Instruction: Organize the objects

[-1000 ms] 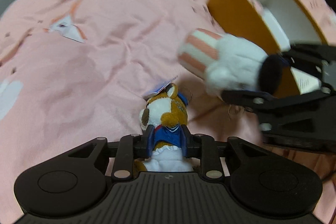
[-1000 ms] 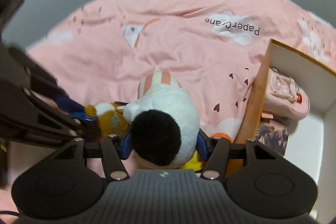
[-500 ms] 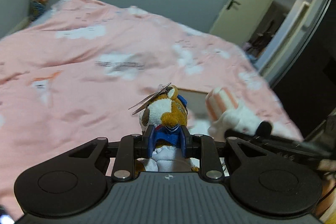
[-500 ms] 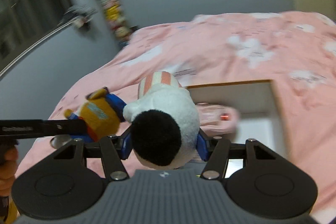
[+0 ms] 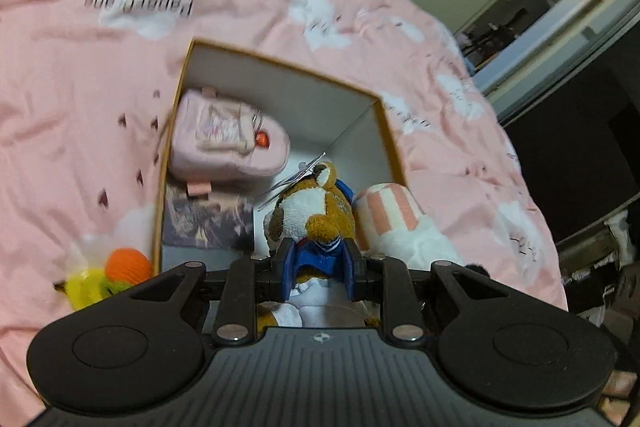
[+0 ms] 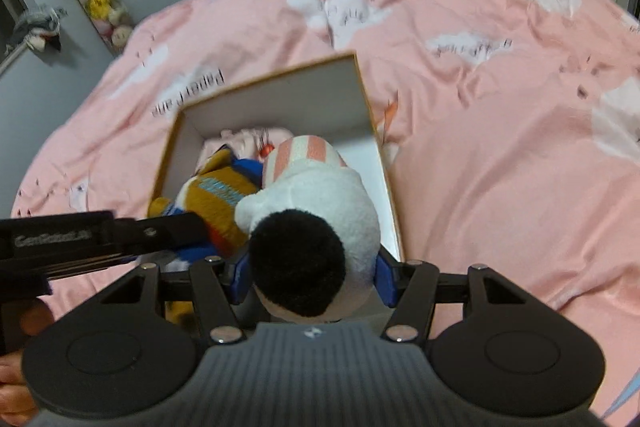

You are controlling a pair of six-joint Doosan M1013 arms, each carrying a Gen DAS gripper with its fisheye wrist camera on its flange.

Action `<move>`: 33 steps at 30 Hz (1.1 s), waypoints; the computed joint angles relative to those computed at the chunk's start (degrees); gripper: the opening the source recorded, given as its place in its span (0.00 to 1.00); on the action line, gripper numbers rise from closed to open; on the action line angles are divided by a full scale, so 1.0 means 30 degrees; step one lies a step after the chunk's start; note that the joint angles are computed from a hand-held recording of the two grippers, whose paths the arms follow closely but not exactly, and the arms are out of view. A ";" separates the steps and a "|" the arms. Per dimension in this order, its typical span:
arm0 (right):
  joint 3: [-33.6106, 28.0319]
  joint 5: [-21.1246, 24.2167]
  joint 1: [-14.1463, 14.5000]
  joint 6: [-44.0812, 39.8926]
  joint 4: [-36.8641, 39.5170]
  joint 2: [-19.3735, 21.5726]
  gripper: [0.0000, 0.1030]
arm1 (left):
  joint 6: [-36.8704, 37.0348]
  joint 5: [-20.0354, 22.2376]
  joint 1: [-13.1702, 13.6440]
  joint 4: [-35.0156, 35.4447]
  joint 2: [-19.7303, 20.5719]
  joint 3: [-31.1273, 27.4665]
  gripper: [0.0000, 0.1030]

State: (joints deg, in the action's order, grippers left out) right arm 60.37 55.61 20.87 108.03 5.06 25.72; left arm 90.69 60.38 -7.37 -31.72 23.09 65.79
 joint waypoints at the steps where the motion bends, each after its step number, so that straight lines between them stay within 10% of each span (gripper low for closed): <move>1: -0.0349 0.0438 -0.0065 -0.0187 0.0314 0.0260 0.59 | -0.0235 0.0070 -0.0031 0.0107 0.0101 0.0005 0.26; 15: -0.2883 0.4336 0.0780 -0.1921 -0.2770 0.2188 0.62 | -0.1367 0.1998 -0.0177 0.0333 0.1073 -0.0443 0.26; 27: -0.3247 0.4849 0.0913 -0.5136 -0.3273 0.2323 0.69 | 0.0572 0.2645 -0.0126 -0.0020 0.1426 -0.0658 0.27; 33: -0.2684 0.3824 0.0944 -0.6227 -0.3592 0.1729 0.77 | 0.2303 0.2681 0.0110 -0.0780 0.1259 -0.0697 0.44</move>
State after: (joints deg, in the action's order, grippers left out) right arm 52.32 67.08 23.70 89.35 -5.72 30.91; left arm 97.60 68.42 -7.04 -34.06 26.87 63.69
